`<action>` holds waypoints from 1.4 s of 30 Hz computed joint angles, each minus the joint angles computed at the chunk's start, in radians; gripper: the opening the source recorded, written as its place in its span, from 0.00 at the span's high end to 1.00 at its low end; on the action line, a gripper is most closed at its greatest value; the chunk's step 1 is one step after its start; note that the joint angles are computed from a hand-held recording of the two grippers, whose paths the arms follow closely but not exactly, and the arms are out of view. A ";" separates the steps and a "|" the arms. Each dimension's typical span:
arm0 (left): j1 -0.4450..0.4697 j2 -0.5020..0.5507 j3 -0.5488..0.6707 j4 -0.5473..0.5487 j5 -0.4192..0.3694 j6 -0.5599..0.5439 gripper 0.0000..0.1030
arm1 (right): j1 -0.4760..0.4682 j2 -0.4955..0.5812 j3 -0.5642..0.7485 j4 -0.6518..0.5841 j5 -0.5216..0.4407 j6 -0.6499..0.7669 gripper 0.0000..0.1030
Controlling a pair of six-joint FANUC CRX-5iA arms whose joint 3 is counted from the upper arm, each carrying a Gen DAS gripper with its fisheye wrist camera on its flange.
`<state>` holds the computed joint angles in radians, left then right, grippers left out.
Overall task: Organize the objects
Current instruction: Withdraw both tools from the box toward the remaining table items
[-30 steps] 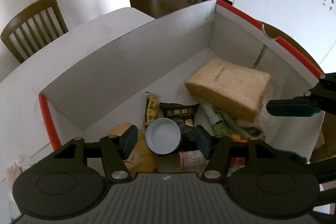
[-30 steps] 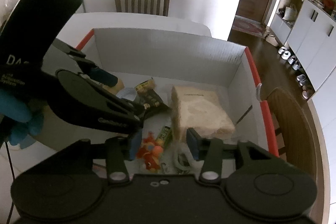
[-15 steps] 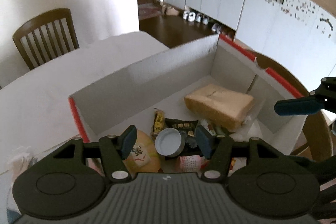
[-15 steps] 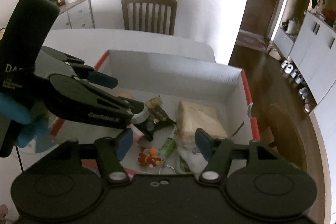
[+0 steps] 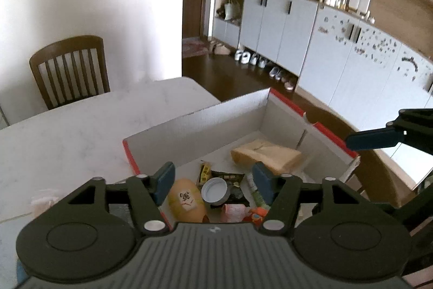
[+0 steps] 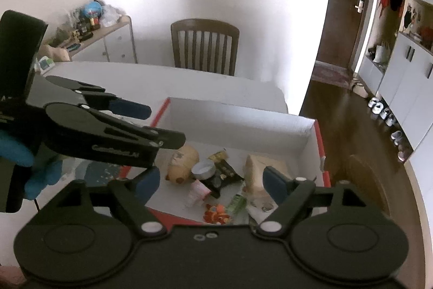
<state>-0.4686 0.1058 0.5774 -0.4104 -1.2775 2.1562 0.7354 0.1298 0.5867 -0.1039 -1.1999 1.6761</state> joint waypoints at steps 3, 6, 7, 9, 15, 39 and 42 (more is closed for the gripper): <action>-0.001 -0.045 -0.038 0.002 0.026 0.000 0.30 | 0.016 -0.018 -0.013 0.009 0.013 -0.018 0.15; -0.002 -0.089 -0.075 0.002 0.039 -0.013 0.28 | 0.048 -0.039 -0.047 0.043 0.040 -0.056 0.12; -0.001 -0.105 -0.089 0.005 0.041 -0.019 0.24 | 0.055 -0.041 -0.052 0.047 0.044 -0.073 0.10; -0.001 -0.143 -0.123 0.003 0.044 -0.031 0.21 | 0.069 -0.046 -0.057 0.047 0.046 -0.109 0.09; 0.035 -0.259 -0.241 0.025 0.043 -0.068 0.20 | 0.142 -0.058 -0.095 0.107 0.070 -0.205 0.04; 0.491 -0.547 -0.652 0.370 0.190 -0.421 0.00 | 0.325 0.134 0.035 0.303 0.037 -0.418 0.04; 0.526 -0.534 -0.665 0.360 0.192 -0.431 0.00 | 0.317 0.179 0.090 0.272 0.020 -0.383 0.04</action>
<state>0.0569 -0.4280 -0.0881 -0.0503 -1.0855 1.7248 1.0523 0.3088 0.6770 0.1682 -1.1798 1.2930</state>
